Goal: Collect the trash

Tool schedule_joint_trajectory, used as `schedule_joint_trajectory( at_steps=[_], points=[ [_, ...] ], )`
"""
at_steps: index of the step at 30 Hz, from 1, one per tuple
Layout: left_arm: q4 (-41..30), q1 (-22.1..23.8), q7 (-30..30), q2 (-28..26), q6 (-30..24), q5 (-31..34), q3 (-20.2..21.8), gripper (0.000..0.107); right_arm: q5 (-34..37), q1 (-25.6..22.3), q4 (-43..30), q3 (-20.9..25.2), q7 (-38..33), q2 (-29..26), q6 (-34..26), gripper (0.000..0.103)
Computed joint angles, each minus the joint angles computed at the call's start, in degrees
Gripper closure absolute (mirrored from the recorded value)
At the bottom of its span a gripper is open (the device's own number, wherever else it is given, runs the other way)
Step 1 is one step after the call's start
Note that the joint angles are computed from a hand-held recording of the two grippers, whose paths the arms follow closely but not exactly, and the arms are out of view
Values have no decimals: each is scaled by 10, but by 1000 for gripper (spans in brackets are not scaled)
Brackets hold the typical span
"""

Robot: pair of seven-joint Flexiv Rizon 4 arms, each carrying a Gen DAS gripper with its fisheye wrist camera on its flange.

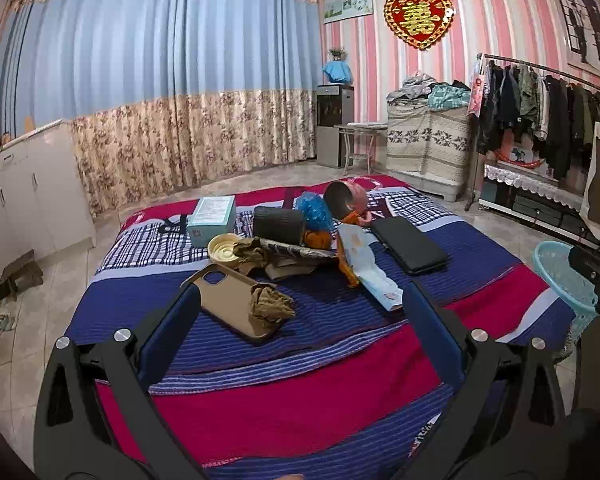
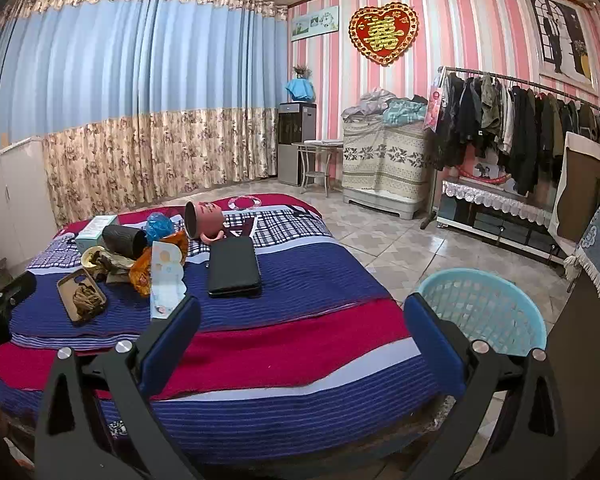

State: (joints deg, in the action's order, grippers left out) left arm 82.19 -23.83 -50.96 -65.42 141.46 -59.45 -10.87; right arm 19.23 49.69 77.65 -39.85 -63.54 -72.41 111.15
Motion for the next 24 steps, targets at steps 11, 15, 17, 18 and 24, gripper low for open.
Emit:
schedule_joint_trajectory(
  at_steps=[11, 15, 17, 18, 24],
  points=[
    [-14, 13, 12, -8, -20, -5, 1, 9, -25, -9, -23, -19, 32, -17, -33, 4],
    [-27, 14, 18, -15, -29, -9, 5, 9, -38, -4, -28, -45, 56, -32, -44, 4],
    [-33, 14, 21, -18, -31, -12, 6, 9, -45, -4, -32, -53, 65, -37, -43, 4],
    [-41, 14, 28, -22, -35, -18, 6, 9, -46, -2, -35, -59, 70, -42, -43, 4],
    [-100, 20, 78, -51, -58, -63, 1, 9, -64, -14, -67, -71, 88, -62, -52, 4]
  ],
)
